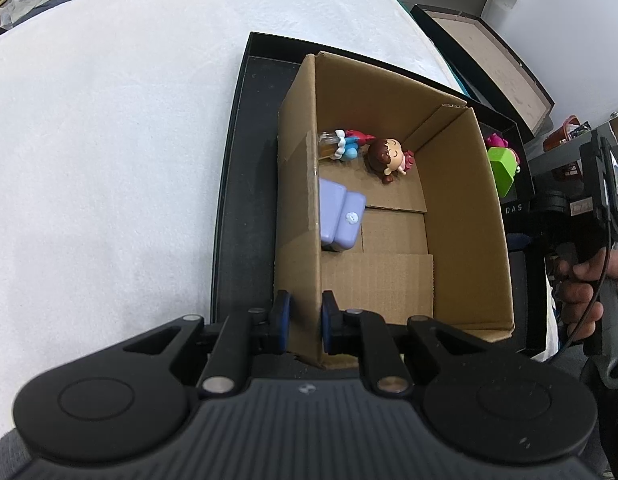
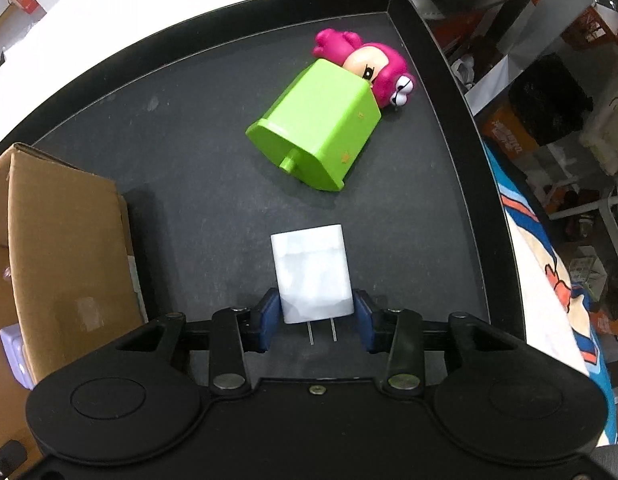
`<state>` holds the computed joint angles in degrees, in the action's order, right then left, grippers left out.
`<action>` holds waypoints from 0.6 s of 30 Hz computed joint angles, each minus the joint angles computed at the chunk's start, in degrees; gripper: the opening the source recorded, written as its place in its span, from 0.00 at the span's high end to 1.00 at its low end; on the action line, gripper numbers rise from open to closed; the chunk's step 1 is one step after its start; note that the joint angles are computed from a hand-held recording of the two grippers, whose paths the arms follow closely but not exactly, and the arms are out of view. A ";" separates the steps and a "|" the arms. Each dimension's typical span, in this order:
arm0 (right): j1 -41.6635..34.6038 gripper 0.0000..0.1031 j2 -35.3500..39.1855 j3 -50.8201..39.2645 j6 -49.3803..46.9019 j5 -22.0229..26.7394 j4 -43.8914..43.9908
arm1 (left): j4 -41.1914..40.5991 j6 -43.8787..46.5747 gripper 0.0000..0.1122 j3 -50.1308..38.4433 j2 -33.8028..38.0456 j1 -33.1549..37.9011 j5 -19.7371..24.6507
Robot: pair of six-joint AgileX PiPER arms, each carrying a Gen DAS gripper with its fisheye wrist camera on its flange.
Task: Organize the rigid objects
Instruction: 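Grasp the white plug block with right gripper, then lift the white plug block and carry it over the box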
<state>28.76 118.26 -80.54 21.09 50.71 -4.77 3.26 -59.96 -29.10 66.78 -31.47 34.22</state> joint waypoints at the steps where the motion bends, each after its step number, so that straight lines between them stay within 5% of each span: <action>1: -0.07 0.61 0.19 -0.17 -0.07 -0.06 -0.01 | -0.01 0.04 0.87 -0.03 -0.02 0.05 0.06; 18: -2.82 0.65 -6.85 4.75 -5.96 -1.48 3.44 | 1.29 -1.96 0.87 -0.09 0.00 -1.19 0.13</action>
<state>25.94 111.42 -75.79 15.13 49.23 -1.32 4.56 -61.92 -29.18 66.78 -32.66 34.35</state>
